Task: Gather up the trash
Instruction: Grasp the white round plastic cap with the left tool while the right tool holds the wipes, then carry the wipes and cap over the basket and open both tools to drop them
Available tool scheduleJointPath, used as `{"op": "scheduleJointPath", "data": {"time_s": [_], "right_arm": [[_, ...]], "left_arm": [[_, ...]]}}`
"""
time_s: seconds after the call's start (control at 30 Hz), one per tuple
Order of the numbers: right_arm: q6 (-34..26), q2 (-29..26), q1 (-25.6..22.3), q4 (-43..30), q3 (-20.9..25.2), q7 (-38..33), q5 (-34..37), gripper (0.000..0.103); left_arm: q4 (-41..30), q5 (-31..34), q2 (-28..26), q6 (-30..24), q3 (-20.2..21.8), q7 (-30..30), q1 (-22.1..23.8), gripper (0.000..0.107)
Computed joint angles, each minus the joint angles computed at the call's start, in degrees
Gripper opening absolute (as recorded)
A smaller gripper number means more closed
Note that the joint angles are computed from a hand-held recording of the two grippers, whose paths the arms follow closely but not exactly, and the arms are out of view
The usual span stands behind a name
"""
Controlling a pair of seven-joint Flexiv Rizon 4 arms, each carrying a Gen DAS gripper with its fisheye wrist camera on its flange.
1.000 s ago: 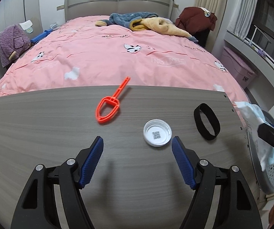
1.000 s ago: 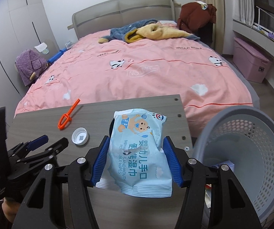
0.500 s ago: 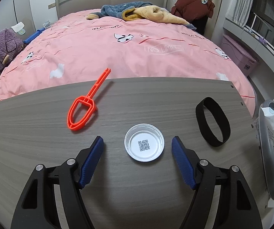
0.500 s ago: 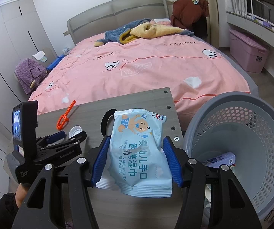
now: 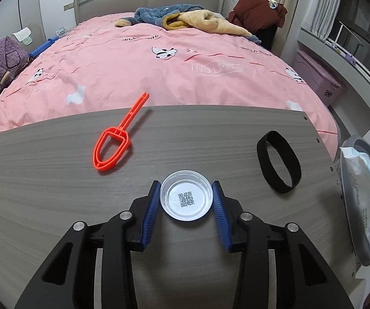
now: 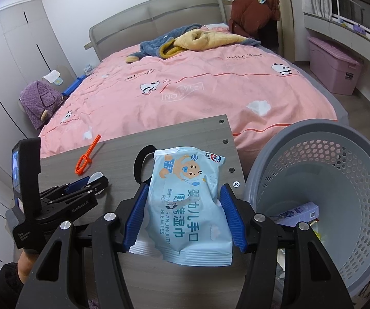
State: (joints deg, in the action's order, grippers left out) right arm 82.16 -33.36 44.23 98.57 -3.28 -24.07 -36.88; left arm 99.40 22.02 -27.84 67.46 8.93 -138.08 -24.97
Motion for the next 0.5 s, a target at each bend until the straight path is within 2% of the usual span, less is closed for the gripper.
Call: {"op": "scheduleJointPath", "data": {"time_s": [0.27,0.5], "right_arm": [[1.41,1.20,1.34,1.98,-1.71,1.65,-1.19,0.056],[5.48,5.35,5.22,8.21,-9.31,8.52,-7.16,0.056]], "left_arm": [[0.82,5.31,4.06,-0.65,0.94,-3.97,-2.61,0.039],[-1.78,9.16,5.31,-1.12,-1.57,-5.53,-3.68,0.039]]}}
